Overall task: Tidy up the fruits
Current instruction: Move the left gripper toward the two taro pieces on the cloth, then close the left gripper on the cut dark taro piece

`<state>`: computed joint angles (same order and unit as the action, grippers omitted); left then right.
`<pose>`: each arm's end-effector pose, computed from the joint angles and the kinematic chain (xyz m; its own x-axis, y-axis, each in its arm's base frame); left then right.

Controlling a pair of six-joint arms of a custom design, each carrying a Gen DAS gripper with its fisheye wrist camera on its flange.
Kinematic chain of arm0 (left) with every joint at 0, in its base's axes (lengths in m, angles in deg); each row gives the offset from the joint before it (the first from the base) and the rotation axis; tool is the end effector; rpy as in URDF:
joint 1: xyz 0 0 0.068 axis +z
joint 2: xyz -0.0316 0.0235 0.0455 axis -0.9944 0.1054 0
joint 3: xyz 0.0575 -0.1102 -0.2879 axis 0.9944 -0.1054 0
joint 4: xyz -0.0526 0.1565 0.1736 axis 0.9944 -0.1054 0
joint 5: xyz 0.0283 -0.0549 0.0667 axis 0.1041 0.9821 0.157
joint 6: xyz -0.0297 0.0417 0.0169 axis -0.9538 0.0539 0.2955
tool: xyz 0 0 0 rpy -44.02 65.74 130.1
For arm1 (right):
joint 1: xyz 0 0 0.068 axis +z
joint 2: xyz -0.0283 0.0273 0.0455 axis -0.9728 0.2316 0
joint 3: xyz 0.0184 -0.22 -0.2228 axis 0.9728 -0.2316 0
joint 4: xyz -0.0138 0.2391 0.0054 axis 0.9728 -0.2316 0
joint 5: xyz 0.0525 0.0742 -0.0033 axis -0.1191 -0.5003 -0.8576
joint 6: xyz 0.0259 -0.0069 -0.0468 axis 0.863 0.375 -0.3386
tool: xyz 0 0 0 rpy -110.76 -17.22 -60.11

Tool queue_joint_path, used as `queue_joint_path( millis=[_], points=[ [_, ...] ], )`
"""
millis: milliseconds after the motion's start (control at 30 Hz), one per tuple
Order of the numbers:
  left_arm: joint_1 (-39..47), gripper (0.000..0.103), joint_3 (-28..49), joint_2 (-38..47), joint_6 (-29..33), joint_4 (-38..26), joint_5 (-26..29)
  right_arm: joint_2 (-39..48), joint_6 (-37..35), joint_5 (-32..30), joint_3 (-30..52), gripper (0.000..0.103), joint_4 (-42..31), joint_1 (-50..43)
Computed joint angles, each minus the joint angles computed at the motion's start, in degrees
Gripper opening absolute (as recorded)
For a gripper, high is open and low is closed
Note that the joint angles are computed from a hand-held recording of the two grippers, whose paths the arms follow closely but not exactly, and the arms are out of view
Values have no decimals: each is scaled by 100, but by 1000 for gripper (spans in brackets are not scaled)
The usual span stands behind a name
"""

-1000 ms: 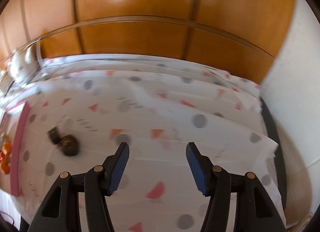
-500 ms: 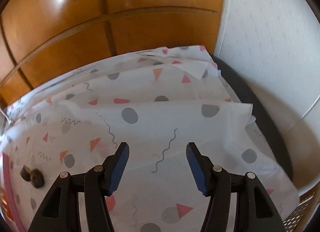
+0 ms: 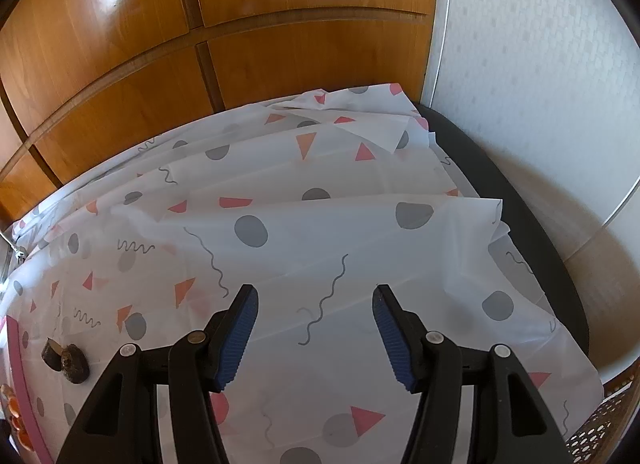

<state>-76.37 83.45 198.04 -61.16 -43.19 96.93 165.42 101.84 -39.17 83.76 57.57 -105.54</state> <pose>0.3570 0.0327 0.0555 -0.7589 0.2271 -0.6103 0.3882 0.9103 -0.1440 0.2317 -0.1350 0.0663 -0.5115 0.6270 -0.5876 0.7534 0.6561 0.0442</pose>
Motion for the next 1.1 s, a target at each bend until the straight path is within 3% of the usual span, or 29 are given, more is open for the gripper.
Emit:
queue_joint_path(
  millis=[367,667,867,933,1067,1100],
  points=[
    [-1225,71,554,407,-84,-439,8,50,-18,-157,81,60,-120,23],
    [-1840,59,1758,1016,-437,-1133,241,103,-40,-258,147,60,-229,57],
    [-2049,61,2545,1525,-791,-1428,339,150,-85,-298,206,60,-295,92],
    [-2081,61,3030,1811,-904,-1883,409,155,-97,-306,215,60,-306,111],
    [-2032,43,3233,2041,-1019,-1929,508,161,-125,-295,229,60,-320,141],
    [-2022,44,3279,2048,-968,-2044,549,164,-132,-302,232,60,-324,146]
  ],
)
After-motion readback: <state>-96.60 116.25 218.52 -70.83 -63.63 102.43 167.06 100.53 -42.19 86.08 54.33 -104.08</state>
